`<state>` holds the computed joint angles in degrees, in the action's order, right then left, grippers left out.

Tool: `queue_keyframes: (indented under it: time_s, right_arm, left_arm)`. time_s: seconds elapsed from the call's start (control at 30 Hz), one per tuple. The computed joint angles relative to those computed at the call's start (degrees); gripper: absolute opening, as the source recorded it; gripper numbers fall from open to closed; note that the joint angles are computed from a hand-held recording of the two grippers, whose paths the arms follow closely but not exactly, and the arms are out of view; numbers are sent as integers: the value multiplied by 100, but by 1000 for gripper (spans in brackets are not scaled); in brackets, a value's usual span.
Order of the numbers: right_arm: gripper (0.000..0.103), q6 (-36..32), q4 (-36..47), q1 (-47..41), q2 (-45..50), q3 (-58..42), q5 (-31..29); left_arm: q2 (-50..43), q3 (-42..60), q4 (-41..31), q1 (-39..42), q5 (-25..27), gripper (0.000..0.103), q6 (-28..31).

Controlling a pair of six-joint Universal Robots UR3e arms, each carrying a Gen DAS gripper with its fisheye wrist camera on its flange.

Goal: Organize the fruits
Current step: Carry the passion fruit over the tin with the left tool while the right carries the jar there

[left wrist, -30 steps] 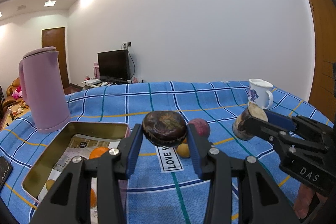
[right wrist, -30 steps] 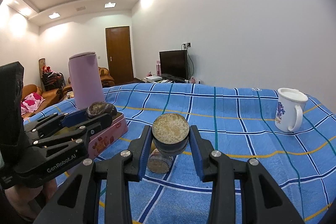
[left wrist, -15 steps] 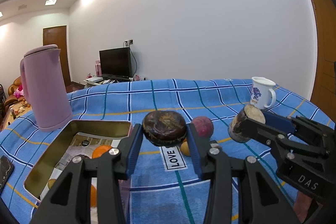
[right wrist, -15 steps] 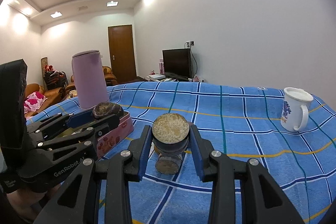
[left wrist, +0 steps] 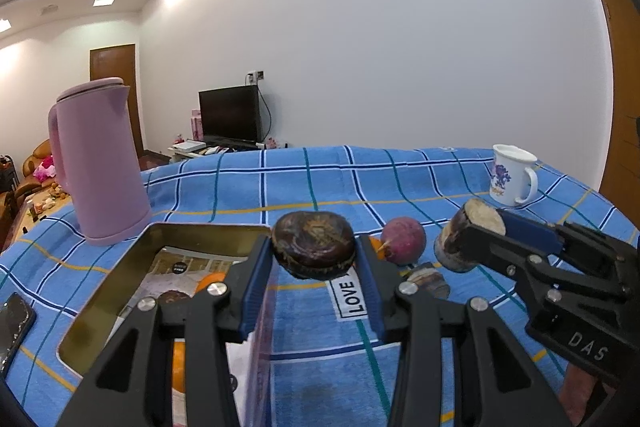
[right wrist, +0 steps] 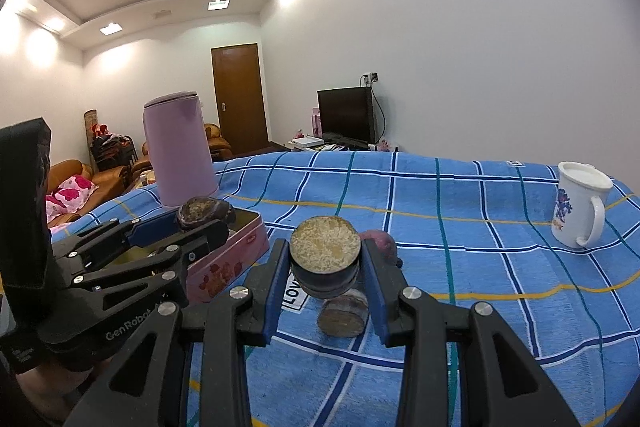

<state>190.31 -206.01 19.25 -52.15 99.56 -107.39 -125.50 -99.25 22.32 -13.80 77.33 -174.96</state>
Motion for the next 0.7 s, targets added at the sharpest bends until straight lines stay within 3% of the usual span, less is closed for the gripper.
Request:
queue_keyframes:
  time_s: [0.7]
  right_arm:
    - [38,-91,859,277,541,-1193,39]
  left_arm:
    - [114,-242,114,531,-133,44,-86]
